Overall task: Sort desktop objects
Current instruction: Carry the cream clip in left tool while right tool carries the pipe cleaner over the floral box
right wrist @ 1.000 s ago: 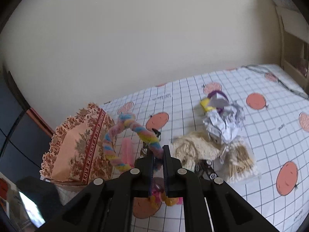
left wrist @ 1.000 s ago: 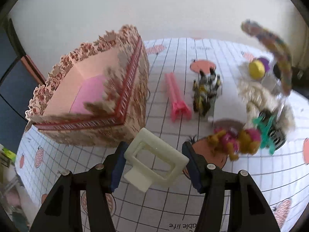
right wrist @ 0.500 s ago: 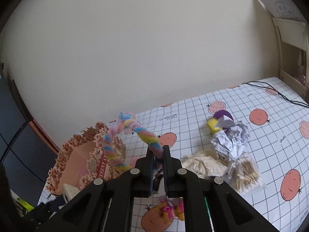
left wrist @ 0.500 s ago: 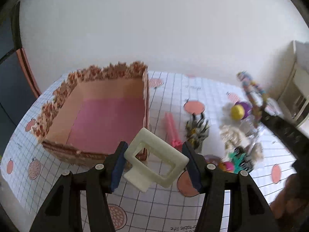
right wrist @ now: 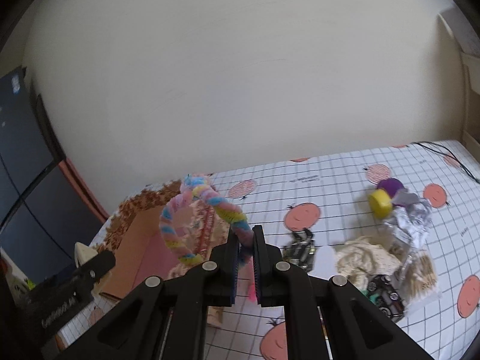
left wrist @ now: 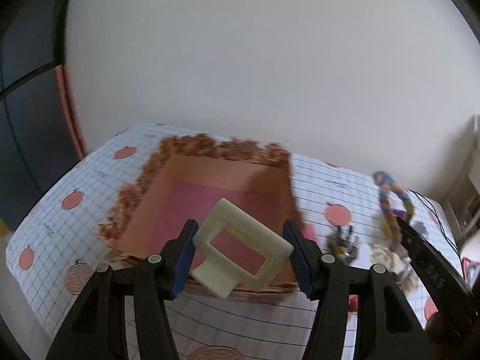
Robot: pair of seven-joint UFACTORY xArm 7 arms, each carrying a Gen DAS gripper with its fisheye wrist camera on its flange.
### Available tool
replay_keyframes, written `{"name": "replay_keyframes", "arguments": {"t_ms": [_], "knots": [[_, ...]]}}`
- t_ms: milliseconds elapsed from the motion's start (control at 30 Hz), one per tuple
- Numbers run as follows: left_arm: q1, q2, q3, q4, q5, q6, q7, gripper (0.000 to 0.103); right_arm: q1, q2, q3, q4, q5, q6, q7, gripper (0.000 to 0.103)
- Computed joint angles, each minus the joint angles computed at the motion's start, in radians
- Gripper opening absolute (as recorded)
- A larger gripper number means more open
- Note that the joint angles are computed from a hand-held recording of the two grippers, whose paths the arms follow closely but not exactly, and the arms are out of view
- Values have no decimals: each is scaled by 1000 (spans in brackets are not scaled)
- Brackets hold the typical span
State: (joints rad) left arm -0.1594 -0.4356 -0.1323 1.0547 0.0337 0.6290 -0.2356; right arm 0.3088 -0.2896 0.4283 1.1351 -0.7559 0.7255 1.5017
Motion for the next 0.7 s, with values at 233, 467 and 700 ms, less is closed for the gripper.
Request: {"name": "replay_keyframes", "arguments": {"t_ms": [233,467,700], "knots": [[53,27,23,17,29,1,-23,60,50,104,7,95,-35,21,-17,9],[69,43,42,30,24,9,-21,60,153,208,-39,184,-68,29,-67,9],[79,68,57,34,13,4,-17,60,236,269,-93,241,-76,56,-94,9]]}}
